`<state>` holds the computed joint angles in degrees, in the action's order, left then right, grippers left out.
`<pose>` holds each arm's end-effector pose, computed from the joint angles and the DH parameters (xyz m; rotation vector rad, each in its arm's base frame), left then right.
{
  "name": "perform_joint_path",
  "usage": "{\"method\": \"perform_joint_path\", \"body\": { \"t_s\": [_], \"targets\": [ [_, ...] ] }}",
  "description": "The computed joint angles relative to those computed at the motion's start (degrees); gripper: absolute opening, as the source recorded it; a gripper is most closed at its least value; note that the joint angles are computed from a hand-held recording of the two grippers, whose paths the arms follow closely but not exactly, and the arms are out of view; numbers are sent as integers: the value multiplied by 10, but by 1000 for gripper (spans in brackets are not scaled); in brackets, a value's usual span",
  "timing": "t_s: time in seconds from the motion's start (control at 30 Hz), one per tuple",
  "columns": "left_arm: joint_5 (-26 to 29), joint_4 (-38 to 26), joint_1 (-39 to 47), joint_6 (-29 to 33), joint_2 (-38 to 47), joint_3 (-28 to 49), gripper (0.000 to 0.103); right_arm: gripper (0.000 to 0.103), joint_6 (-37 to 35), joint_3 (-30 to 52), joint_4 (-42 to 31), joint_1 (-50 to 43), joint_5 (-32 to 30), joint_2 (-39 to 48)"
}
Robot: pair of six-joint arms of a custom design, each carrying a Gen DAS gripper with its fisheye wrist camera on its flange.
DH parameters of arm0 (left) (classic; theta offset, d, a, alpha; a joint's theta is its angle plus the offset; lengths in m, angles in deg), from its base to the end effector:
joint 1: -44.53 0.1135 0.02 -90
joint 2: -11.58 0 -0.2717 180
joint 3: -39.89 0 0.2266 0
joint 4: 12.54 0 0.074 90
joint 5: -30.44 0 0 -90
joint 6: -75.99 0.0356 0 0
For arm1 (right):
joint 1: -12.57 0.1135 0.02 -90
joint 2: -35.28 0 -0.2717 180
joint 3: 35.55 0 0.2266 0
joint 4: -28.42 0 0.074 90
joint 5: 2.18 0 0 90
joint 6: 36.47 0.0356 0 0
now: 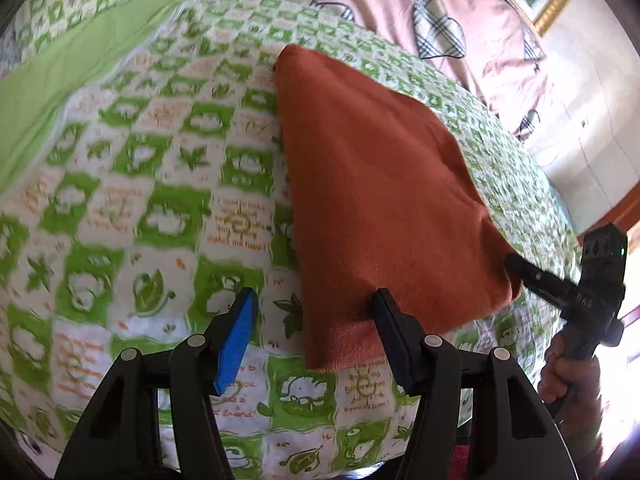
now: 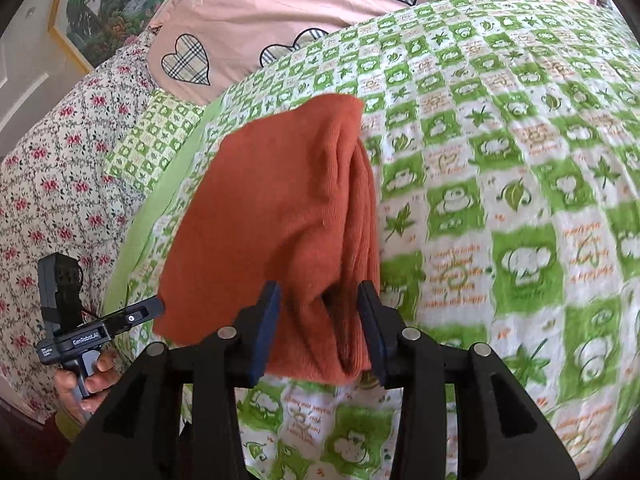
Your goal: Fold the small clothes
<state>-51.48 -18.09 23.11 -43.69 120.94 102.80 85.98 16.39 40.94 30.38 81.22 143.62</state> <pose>0.3086 -0.1264 0.1195 -0.1218 2.5470 -0.5410 0.2936 0.0986 0.1069 0.2474 2.3887 0.5593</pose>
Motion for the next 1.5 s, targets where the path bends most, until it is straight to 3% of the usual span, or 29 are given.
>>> {"method": "perform_joint_path", "body": {
  "t_s": [0.03,0.07,0.17,0.3,0.53,0.67,0.8,0.93,1.03,1.13,1.23,1.37,1.5],
  "targets": [
    [6,6,2,-8,4,0,59,31,-3,4,-4,0,-2,3],
    [10,6,4,-11,6,2,59,10,-3,7,-9,3,1,3],
    [8,-7,0,-8,5,15,52,7,-14,-1,-16,13,21,-36],
    [24,-20,-9,-2,18,34,36,6,-44,11,-68,23,67,-49],
    [29,10,-9,-1,42,22,27,6,-27,1,-22,3,64,29],
    [8,15,-19,11,46,20,27,6,-40,24,-60,16,96,30],
    [22,26,-14,4,47,15,27,7,-32,33,-90,23,104,19],
    [40,14,-2,7,41,15,30,19,-4,12,-98,25,121,-48],
    [42,1,10,18,0,-5,29,20,-16,15,-108,27,137,-93],
    [8,-8,17,37,-52,-19,29,20,-33,38,-109,16,105,-103],
    [33,7,30,49,-72,-13,29,20,-48,91,-124,21,90,-67],
    [56,22,18,86,-27,52,29,20,-49,178,-128,17,42,26],
    [38,-57,12,110,69,164,25,20,-45,272,-202,9,45,116]
  ]
}}
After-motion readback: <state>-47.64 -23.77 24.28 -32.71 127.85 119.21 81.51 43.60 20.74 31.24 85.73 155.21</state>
